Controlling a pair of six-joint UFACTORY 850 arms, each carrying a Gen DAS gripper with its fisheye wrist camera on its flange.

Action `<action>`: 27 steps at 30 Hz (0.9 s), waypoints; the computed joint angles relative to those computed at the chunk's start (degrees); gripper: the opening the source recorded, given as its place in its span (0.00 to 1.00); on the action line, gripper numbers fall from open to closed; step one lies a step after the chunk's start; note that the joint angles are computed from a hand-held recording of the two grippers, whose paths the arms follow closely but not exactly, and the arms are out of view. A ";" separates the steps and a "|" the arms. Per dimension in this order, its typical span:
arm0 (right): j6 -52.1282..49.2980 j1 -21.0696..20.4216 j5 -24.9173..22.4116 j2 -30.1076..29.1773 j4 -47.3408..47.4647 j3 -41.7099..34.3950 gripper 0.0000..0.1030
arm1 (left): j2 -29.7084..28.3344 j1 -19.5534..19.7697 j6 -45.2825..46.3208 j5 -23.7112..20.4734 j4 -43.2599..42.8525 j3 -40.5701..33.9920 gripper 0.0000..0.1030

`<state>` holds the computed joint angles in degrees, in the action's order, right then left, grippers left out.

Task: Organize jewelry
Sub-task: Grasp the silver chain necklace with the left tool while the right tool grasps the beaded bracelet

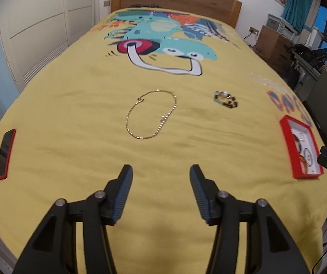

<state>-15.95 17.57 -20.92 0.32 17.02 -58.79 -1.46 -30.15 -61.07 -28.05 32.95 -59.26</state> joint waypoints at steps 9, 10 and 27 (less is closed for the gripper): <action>-6.12 1.53 -2.02 -17.09 3.79 -12.07 0.62 | -14.77 3.04 10.78 -0.21 -0.57 -10.05 0.50; -6.71 1.69 -2.37 -18.93 4.17 -13.63 0.63 | -16.85 3.17 11.82 -0.51 0.25 -11.83 0.50; -6.65 3.31 -5.36 -40.64 0.31 -38.28 0.83 | -29.06 10.36 17.32 1.09 0.08 -23.39 0.67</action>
<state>-22.60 20.88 -26.28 -40.32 17.33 -97.08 -30.52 -19.79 -43.75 -26.96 33.03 -82.64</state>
